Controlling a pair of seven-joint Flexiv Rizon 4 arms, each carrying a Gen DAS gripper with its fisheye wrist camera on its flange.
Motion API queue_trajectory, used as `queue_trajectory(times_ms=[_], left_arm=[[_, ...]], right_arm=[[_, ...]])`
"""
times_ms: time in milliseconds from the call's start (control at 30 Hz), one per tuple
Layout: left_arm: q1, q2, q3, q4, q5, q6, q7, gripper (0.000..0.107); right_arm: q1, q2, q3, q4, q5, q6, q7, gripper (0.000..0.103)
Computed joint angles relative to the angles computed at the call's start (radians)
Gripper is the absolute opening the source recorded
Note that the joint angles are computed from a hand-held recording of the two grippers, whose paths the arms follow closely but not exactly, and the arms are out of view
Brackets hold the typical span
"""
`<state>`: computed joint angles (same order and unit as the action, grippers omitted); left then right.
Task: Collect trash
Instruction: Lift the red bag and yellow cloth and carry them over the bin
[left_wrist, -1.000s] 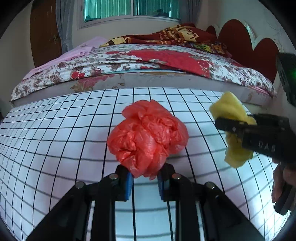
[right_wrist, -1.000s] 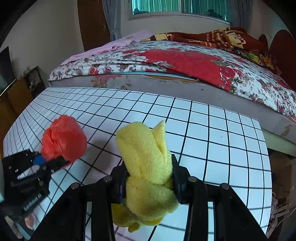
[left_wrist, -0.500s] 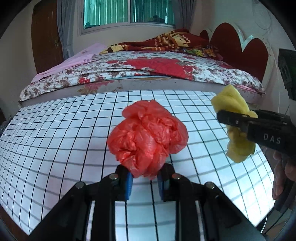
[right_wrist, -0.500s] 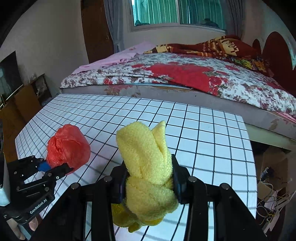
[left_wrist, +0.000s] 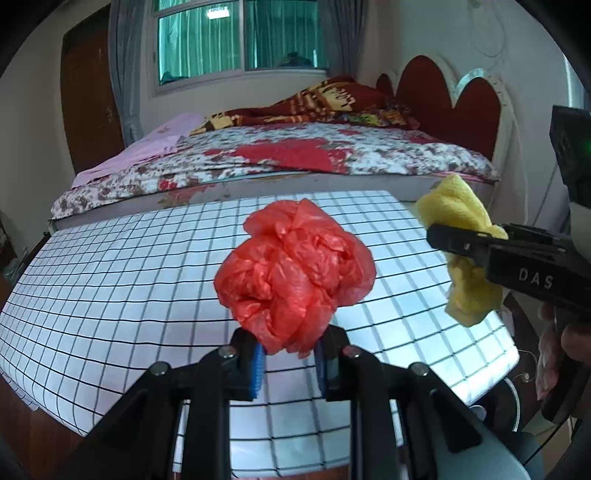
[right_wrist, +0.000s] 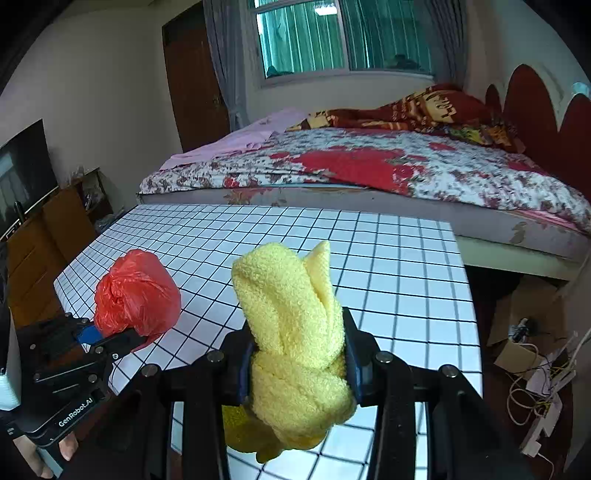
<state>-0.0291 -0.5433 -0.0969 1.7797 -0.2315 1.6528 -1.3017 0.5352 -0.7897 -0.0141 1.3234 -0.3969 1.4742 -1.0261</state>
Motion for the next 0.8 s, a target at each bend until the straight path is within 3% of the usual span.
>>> queue_trajectory(times_ms=[100,467,667,800], left_arm=[[-0.003,0.010,-0.017,0.016,0.014,0.026,0.009,0.023],[0.087,0.052,-0.200,0.110,0.065,0.110,0.036,0.023],[0.149,0.034,-0.313,0.135,0.110,0.137,0.008,0.023],[0.157,0.015,-0.365,0.142,0.151,0.159,-0.009,0.023]], right_arm=[[0.022,0.041,-0.050,0.074,0.000,0.051,0.031,0.042],[0.161,0.153,-0.273,0.316,0.032,0.214,0.124,0.042],[0.360,0.207,-0.513,0.474,0.130,0.284,0.104,0.042],[0.450,0.238,-0.616,0.568,0.222,0.314,0.071,0.042]])
